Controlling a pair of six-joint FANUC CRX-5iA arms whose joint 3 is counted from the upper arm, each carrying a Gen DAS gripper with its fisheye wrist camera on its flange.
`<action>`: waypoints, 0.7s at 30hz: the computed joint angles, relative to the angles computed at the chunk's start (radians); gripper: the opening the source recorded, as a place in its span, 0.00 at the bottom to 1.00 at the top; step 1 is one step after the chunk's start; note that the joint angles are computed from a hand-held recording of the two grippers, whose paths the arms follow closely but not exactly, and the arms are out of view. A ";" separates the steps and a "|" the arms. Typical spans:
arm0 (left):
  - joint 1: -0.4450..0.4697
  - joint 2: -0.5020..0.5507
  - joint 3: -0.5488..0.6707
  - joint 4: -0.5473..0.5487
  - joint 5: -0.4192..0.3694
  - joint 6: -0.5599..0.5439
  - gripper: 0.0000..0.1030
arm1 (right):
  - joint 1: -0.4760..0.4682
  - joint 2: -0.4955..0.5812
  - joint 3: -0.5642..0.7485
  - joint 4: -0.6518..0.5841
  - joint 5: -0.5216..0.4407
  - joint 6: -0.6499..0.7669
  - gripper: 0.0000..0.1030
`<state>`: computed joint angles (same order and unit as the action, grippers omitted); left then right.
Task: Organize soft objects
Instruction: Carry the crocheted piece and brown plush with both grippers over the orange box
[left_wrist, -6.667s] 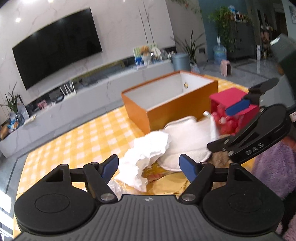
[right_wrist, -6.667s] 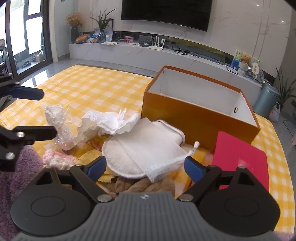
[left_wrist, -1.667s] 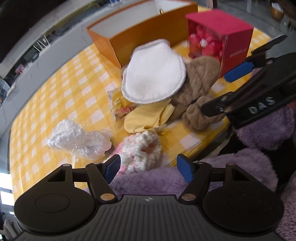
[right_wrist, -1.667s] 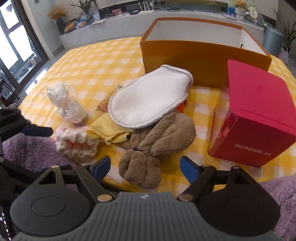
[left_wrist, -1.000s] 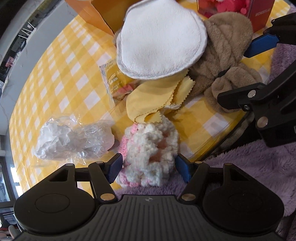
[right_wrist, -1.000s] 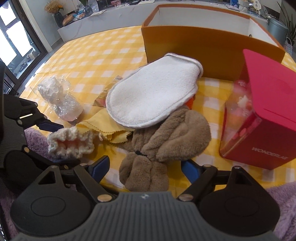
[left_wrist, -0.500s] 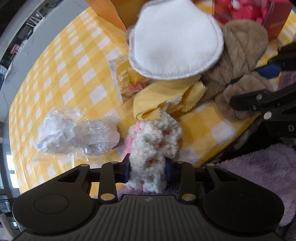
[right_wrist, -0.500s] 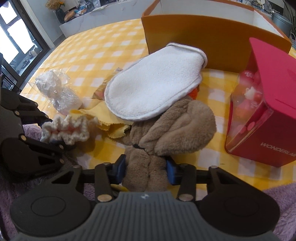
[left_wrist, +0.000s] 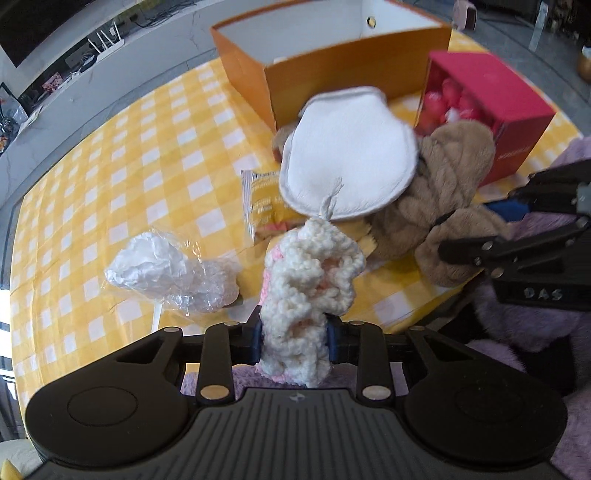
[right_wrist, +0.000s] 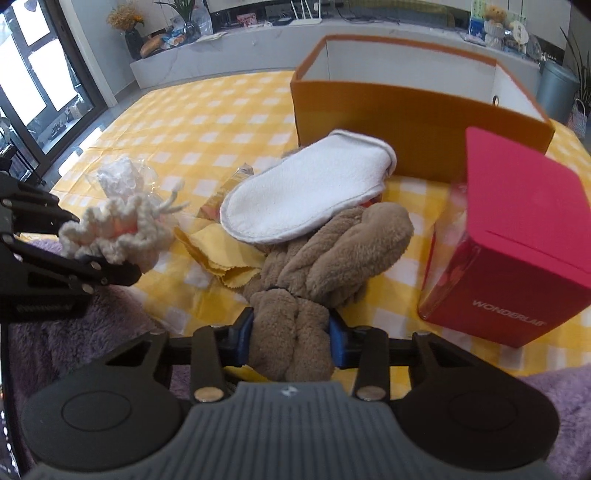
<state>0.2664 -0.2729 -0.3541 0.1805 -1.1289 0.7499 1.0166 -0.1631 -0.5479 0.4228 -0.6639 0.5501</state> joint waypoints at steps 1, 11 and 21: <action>0.003 -0.011 0.004 0.009 -0.015 0.002 0.34 | 0.002 -0.011 -0.006 0.006 -0.001 -0.007 0.39; 0.016 -0.090 -0.001 0.105 -0.062 -0.009 0.34 | 0.029 -0.132 -0.086 0.104 0.001 -0.106 0.39; 0.014 -0.083 0.053 0.238 -0.100 -0.048 0.34 | 0.036 -0.244 -0.130 0.240 -0.007 -0.129 0.39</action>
